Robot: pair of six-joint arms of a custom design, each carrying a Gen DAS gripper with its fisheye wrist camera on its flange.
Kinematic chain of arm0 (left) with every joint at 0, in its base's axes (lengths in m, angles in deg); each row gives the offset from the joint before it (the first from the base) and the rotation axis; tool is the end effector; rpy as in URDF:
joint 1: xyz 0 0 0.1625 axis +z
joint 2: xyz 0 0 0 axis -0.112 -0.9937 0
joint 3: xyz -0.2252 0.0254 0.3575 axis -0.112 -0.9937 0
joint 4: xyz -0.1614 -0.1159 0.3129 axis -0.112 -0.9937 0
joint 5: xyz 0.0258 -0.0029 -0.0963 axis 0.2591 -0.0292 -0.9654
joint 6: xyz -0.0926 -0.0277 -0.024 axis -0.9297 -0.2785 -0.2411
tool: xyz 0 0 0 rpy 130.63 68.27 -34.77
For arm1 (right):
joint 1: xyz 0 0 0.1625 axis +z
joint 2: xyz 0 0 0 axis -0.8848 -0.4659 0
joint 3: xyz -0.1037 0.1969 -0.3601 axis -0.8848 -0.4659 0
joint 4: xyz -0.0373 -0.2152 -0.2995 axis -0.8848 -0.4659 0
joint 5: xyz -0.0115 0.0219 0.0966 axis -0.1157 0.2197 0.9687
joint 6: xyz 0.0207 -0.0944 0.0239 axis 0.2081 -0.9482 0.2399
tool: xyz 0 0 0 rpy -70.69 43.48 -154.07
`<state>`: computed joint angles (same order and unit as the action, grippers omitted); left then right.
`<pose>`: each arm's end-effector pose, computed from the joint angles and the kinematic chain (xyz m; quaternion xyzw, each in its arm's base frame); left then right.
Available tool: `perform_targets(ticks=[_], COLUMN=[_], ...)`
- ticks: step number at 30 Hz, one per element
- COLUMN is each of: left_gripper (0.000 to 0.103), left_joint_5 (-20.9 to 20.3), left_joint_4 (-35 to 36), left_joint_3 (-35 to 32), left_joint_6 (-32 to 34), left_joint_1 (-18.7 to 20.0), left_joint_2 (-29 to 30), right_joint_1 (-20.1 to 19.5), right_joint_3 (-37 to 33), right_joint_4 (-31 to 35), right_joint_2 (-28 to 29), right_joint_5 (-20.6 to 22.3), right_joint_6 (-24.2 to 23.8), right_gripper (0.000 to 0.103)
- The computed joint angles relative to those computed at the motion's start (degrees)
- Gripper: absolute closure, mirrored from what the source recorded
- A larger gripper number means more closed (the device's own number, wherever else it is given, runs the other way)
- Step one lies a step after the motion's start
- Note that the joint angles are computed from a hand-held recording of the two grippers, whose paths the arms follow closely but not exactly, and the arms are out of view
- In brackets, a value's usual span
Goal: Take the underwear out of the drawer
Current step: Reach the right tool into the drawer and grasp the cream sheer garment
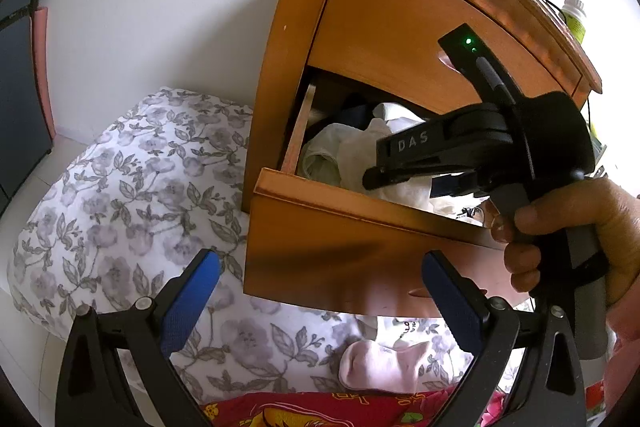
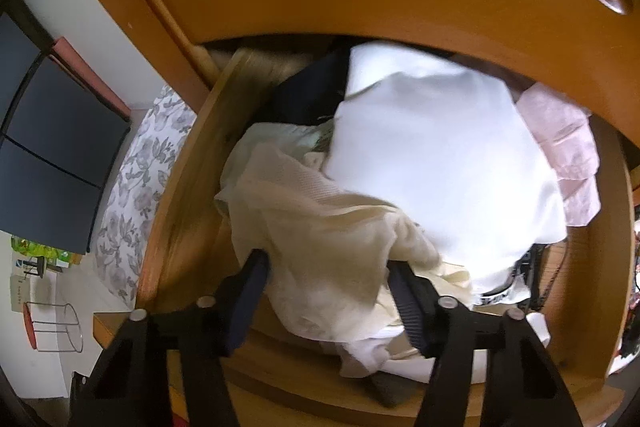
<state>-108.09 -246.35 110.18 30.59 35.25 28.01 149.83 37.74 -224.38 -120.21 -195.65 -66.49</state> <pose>-0.3984 -0.4577 -0.0190 0.0896 0.9034 -0.3561 0.2215 0.0575 -0.6013 0.2842 0.1361 -0.9377 0.1210 0.2960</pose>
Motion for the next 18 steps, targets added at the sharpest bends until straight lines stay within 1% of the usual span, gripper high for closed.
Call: perform_targets(ticks=[1,2,4,5,6,9,12,18], left_gripper=[0.002,0.002,0.002,0.002,0.002,0.002,0.002,0.002], left_joint_5=[-0.05,-0.07,-0.07,-0.11,-0.17,-0.29,-0.36,-0.66], left_joint_4=[-0.03,-0.01,0.07,0.05,0.11,0.19,0.22,0.47], left_joint_3=[0.07,0.1,0.14,0.19,0.24,0.4,0.44,0.44], left_joint_6=[-0.08,-0.17,-0.4,-0.47,-0.6,-0.91,-1.11,-1.33], left_joint_1=[0.05,0.09,0.2,0.23,0.27,0.35,0.43,0.58], left_joint_2=[-0.03,-0.04,-0.08,-0.11,-0.15,-0.25,-0.27,-0.35], right_joint_1=[-0.1,-0.17,-0.38,-0.51,-0.67,-0.83,-0.93,-1.63], right_joint_3=[0.09,0.1,0.16,0.21,0.25,0.44,0.81,0.7], right_joint_4=[-0.01,0.03,-0.28,-0.5,-0.75,-1.33,-2.5,-2.54], right_joint_2=[0.03,0.06,-0.07,-0.2,-0.42,-1.0,-1.9,-3.92], right_joint_5=[0.12,0.2,0.4,0.61,0.95,1.29,1.49,2.58], right_joint_6=[-0.17,-0.23,-0.38,-0.42,-0.48,-0.88,-1.6,-1.3], right_gripper=[0.058,0.061,0.071,0.073,0.079,0.087,0.09,0.091])
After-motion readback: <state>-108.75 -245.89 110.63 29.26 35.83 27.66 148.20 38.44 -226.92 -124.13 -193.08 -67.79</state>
